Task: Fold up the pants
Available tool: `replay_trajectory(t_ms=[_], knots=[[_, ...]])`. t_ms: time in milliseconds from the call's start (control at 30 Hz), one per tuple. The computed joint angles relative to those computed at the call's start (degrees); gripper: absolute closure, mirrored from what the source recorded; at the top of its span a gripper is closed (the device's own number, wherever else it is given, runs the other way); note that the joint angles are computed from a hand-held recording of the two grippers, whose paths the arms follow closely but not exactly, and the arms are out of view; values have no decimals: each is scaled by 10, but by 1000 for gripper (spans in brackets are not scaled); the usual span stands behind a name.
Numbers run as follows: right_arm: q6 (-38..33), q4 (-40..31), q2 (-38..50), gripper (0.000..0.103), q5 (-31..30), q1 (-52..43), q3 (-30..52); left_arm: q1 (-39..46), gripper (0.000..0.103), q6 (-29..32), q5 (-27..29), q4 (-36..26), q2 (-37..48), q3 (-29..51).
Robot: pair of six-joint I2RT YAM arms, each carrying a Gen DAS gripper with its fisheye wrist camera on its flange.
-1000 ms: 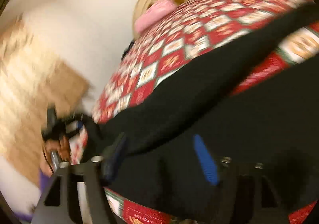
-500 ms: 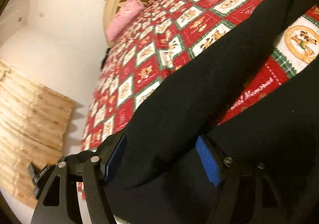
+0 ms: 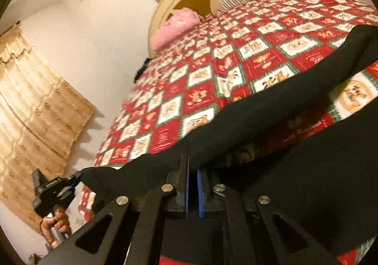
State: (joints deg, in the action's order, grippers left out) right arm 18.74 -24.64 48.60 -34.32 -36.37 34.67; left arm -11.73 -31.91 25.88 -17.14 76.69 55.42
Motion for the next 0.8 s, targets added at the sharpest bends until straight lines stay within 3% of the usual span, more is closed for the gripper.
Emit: replay_trajectory(t_ms=[100, 200, 233, 333, 367, 500, 633, 700, 733, 767, 800], knots=[[-17, -35, -12, 97, -46, -34, -9, 4, 94, 5, 1, -1, 1, -7], [9, -3, 16, 92, -62, -38, -35, 4, 94, -6, 12, 4, 6, -12], [16, 0, 28, 82, -68, -42, -39, 5, 94, -5, 13, 4, 1, -16], [47, 25, 28, 41, -86, -49, -62, 14, 94, -2, 17, 1, -13, -22], [52, 32, 23, 35, -87, -52, -67, 17, 94, -3, 20, 0, -15, -22], [59, 30, 13, 35, -59, -46, -65, 22, 94, -1, 14, 0, -28, -21], [104, 80, 37, 38, -54, -50, -78, 18, 94, 4, 10, -3, -25, -13], [117, 99, 56, 50, -15, -29, -73, 10, 94, 13, 0, -16, -16, -6], [117, 102, 70, 63, 5, -12, -66, 9, 94, 19, 0, -25, -12, -2], [115, 103, 84, 85, 17, -1, -60, 10, 94, 23, 4, -37, -9, 1], [108, 96, 103, 94, 31, 11, -51, 12, 92, 25, 13, -43, -8, 0]])
